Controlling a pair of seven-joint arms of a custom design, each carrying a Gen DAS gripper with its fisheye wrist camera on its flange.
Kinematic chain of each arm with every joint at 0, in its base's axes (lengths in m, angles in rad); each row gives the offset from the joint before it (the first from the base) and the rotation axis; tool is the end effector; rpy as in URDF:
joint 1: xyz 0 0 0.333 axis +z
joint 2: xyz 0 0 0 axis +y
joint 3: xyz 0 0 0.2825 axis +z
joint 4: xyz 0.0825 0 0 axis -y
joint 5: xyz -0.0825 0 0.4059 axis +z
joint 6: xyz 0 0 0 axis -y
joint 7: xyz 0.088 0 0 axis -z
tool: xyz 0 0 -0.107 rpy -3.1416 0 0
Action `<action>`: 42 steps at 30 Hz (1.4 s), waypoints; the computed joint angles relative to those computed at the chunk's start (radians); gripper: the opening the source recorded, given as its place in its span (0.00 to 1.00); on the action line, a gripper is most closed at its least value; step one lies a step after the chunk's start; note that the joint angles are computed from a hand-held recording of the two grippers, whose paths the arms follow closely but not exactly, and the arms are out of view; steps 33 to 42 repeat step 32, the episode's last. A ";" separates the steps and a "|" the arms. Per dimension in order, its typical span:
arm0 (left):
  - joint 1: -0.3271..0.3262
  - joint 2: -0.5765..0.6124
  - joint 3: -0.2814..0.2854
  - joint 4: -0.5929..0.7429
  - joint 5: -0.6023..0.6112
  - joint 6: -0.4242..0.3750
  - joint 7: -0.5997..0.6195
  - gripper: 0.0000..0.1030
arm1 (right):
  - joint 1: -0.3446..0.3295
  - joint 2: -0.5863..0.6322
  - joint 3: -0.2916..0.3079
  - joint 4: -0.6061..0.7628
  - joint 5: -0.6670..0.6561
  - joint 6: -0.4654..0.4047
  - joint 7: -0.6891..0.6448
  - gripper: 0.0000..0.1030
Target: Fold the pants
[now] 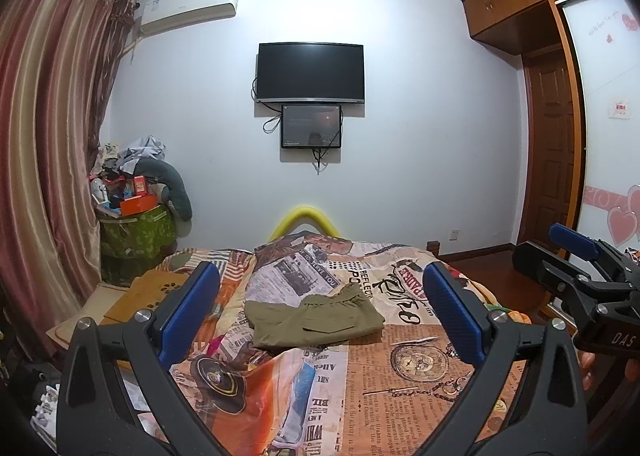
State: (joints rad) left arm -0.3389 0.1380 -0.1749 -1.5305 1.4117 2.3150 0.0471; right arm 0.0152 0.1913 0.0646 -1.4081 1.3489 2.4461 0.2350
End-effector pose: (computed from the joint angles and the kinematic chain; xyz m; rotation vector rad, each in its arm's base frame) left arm 0.5952 -0.3049 0.6284 -1.5112 1.0888 -0.8989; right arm 0.6793 0.0505 0.6616 -1.5820 0.7601 -0.5243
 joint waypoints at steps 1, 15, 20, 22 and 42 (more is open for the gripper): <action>0.000 0.002 0.000 0.002 0.001 0.001 -0.002 1.00 | 0.000 0.001 0.000 0.000 0.001 0.001 0.000 0.99; 0.024 -0.018 0.004 -0.022 -0.035 0.067 -0.028 1.00 | -0.001 -0.003 0.000 -0.006 0.007 -0.003 -0.013 0.99; 0.034 -0.024 0.000 -0.031 -0.046 0.079 -0.027 1.00 | 0.000 -0.003 -0.001 -0.006 0.007 -0.006 -0.011 0.99; 0.035 -0.024 -0.001 -0.031 -0.046 0.079 -0.026 1.00 | 0.000 -0.002 -0.002 -0.004 0.002 -0.007 -0.007 0.99; 0.037 -0.021 0.000 -0.028 -0.051 0.086 -0.025 1.00 | -0.004 0.004 0.000 0.004 -0.006 -0.015 0.003 0.99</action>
